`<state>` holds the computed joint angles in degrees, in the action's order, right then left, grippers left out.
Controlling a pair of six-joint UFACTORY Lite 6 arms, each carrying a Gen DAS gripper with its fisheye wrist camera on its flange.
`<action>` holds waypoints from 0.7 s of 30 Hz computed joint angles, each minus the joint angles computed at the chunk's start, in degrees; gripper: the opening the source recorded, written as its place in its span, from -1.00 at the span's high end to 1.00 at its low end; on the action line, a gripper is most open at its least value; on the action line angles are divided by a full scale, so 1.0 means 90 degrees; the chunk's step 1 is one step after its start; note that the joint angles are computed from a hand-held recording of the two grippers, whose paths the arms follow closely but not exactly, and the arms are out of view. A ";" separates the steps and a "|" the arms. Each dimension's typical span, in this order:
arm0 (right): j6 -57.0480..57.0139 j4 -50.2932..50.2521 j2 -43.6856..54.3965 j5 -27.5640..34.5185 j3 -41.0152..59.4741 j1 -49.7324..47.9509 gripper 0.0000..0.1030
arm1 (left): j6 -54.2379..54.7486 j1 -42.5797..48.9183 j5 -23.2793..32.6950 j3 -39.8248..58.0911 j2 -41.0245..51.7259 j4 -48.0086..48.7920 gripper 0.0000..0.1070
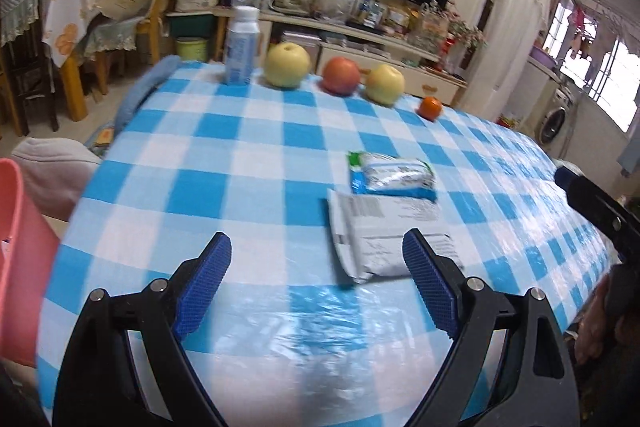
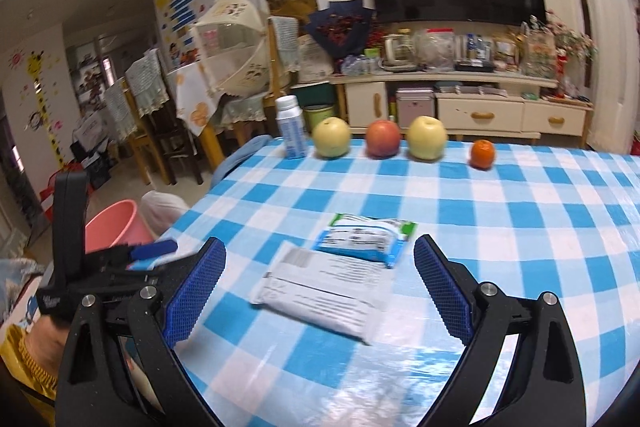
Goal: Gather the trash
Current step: 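Return both tools over the table toward the remaining packets, then grasp the flat white packet with the left gripper and lift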
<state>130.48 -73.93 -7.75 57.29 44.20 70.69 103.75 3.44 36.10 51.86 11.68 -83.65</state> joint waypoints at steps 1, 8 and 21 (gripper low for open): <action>0.0004 0.0049 -0.0137 0.0053 -0.0119 0.0005 -0.83 | -0.0071 -0.0070 0.0070 -0.0047 -0.0007 0.0051 -0.65; -0.0138 0.0442 -0.1172 0.0399 -0.0951 -0.0126 -0.83 | -0.1122 -0.0565 0.1041 -0.0236 0.0280 0.0324 -0.65; -0.0279 0.0795 -0.2642 0.0214 -0.1958 -0.0577 -0.83 | -0.1998 -0.1481 0.0584 0.0489 0.1434 -0.0271 -0.65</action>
<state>127.97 -66.77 -31.52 59.22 26.58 65.50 85.77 -9.89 41.35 56.26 24.58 -86.09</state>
